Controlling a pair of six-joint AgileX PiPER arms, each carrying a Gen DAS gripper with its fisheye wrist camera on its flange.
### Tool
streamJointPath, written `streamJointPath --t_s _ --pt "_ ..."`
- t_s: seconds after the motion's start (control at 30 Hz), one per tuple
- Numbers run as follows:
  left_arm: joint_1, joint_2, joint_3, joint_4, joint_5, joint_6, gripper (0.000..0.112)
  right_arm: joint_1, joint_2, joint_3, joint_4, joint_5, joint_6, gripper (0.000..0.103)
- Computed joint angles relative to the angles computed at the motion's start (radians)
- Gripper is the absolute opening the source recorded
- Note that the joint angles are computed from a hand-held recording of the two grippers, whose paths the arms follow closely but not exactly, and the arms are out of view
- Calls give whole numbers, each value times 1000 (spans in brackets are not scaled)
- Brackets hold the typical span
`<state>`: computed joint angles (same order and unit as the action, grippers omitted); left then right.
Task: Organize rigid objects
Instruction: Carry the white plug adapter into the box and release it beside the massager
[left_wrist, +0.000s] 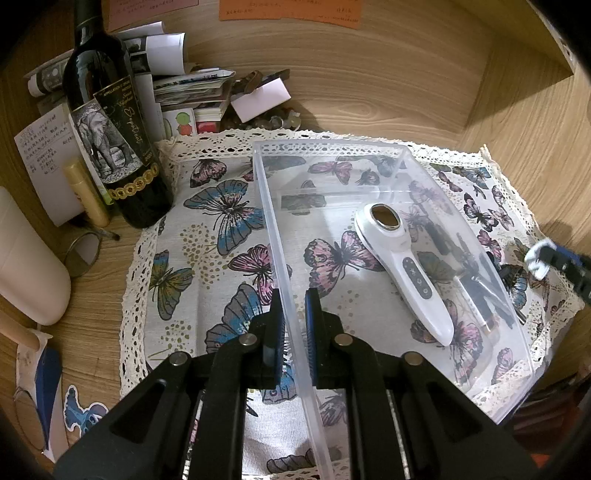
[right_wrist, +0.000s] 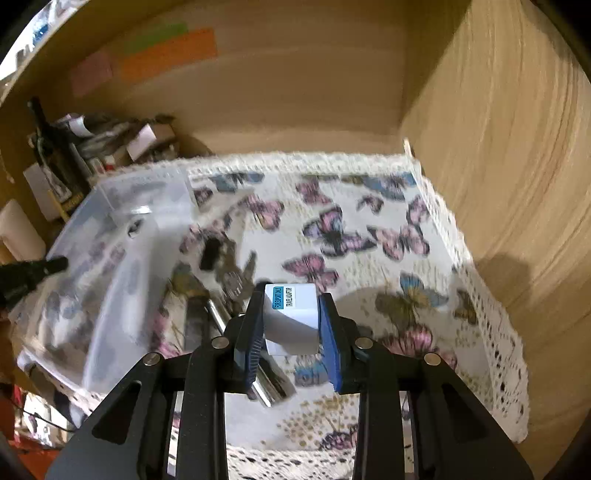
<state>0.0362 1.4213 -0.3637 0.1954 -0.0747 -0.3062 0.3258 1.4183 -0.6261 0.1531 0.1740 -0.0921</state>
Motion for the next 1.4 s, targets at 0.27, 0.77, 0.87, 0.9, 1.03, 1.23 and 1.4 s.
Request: streamJointPath --t_s 0.27,0.77,0.87,0.9,1.03,1.23,1.4 --pt "-6 5 1 -69 -8 65 11 80 -28 -76 -24 -11 35 27" --pt "-20 -3 -2 -129 3 111 11 283 124 -239 213 -9 -220 27" --pt "-17 -4 -1 -74 2 57 11 312 168 -271 214 9 -232 27" --pt "-16 -4 -2 -43 2 26 11 318 183 -282 218 19 -238 27" --pt "-4 -3 2 104 -9 -112 12 347 249 -332 208 62 -238 27" --pt "10 -3 7 237 -22 -233 12 373 337 -399 194 136 -232 27" --pt "10 -4 7 227 -22 -224 12 375 357 -410 211 158 -232 27"
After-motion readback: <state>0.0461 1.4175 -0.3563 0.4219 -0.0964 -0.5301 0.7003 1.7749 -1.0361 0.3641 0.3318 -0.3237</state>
